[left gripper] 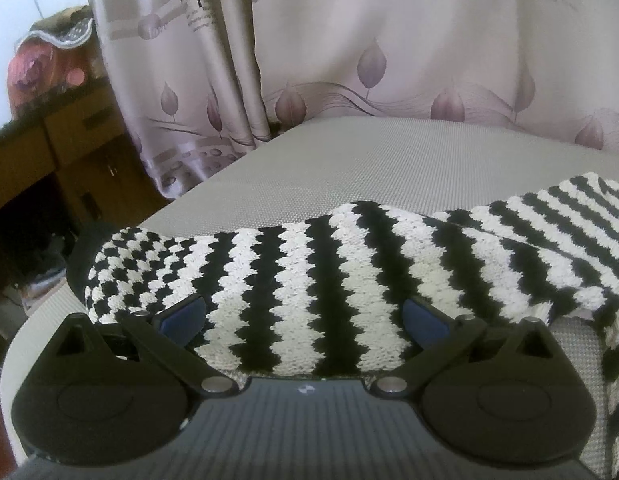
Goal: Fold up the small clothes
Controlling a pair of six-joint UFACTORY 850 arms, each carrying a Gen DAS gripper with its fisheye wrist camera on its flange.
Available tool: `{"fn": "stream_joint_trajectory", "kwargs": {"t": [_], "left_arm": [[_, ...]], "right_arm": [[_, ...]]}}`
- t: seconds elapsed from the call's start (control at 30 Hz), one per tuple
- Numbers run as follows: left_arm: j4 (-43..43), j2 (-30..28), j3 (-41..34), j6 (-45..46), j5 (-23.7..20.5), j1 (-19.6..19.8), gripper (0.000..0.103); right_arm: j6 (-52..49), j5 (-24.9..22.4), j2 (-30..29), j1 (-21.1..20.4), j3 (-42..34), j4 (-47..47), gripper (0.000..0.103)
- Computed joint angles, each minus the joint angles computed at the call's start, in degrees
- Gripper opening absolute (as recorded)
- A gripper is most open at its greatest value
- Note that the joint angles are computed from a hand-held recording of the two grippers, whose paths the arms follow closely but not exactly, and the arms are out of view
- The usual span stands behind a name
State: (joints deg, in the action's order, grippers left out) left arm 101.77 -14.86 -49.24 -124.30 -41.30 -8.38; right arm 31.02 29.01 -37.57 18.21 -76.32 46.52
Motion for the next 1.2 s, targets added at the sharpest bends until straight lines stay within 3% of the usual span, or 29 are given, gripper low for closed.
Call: {"fn": "stream_joint_trajectory", "kwargs": {"t": [0.13,0.33,0.47,0.6,0.73,0.93,1.07,1.13,1.2], "left_arm": [[-0.1,0.0,-0.1,0.0,0.1,0.0,0.103],[0.4,-0.2,-0.1,-0.1,-0.3,-0.2,0.103],[2.3,0.4,0.7,-2.3,0.1,-0.2,0.103],[4.3,1.2,1.7,-4.4,1.2,0.3,0.103],[7.1,2.2,2.6,-7.4,2.5,1.2,0.103],[9.9,3.1,3.6,-11.6,3.1,1.7,0.103],[11.2,3.5,4.1,-13.7,3.8,2.1,0.103],[11.7,3.7,4.3,-14.8,4.1,2.4,0.103],[12.5,3.9,4.4,-16.0,4.5,2.7,0.103]], "right_arm": [[0.6,11.8,5.0,3.5,7.4,0.7,0.009],[4.7,21.0,17.7,9.0,24.1,5.0,0.009],[7.1,22.2,21.2,13.3,30.5,12.4,0.008],[19.2,24.5,20.2,16.7,34.3,13.1,0.007],[29.0,31.2,20.1,19.7,37.0,11.3,0.011],[33.9,29.4,22.1,20.0,39.5,8.4,0.012],[35.2,30.9,22.8,22.3,40.3,12.8,0.020],[35.4,34.3,22.6,24.8,40.1,19.8,0.029],[34.3,33.9,23.8,26.0,41.4,21.2,0.045]]}}
